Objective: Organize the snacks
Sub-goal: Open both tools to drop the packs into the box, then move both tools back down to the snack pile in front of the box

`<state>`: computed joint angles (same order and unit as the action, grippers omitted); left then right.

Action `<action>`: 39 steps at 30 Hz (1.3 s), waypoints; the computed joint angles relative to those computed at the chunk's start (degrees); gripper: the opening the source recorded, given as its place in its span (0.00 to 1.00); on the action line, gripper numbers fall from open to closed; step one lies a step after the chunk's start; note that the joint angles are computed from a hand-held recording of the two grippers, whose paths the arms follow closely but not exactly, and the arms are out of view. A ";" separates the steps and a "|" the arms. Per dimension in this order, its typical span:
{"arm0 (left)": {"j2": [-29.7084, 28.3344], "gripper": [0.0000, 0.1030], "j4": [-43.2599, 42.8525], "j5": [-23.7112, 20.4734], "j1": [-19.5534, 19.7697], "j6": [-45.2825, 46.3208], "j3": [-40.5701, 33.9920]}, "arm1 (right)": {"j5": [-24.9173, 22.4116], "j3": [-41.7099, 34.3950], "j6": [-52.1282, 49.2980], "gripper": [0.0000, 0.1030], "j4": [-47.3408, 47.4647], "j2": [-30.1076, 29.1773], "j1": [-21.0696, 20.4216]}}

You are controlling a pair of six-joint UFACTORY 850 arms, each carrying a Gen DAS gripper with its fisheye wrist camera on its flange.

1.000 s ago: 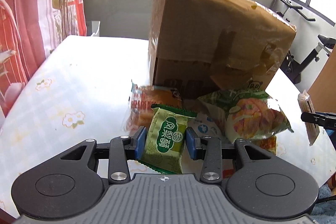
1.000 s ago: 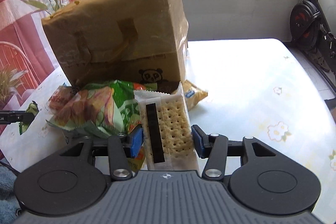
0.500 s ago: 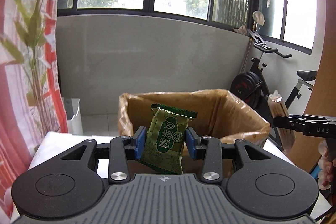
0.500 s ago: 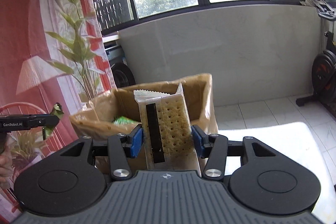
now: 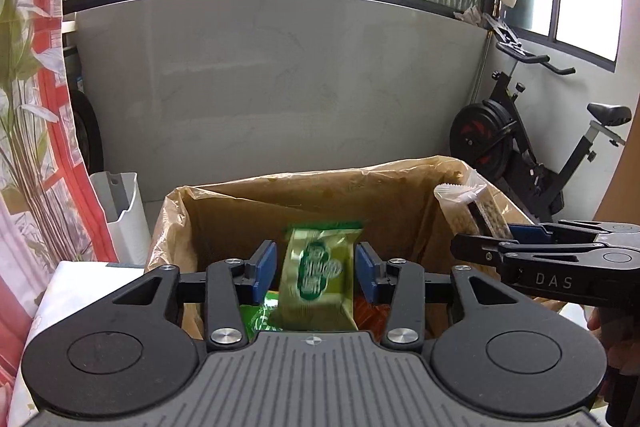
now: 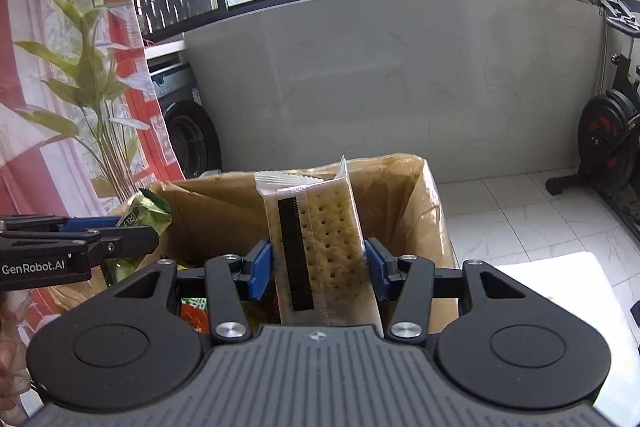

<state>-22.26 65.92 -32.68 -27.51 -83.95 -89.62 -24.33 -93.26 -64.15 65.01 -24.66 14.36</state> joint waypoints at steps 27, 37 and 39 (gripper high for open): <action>28.24 0.62 10.90 -6.12 -7.22 -26.18 35.25 | -11.01 35.95 -46.12 0.89 43.46 23.68 -5.63; 27.63 0.62 8.74 -4.71 -9.48 -31.20 39.74 | -5.78 40.33 -35.97 0.86 31.34 24.66 -4.64; 27.24 0.62 9.00 -4.95 -9.79 -30.97 39.67 | -5.11 40.05 -33.93 0.86 29.44 24.51 -4.30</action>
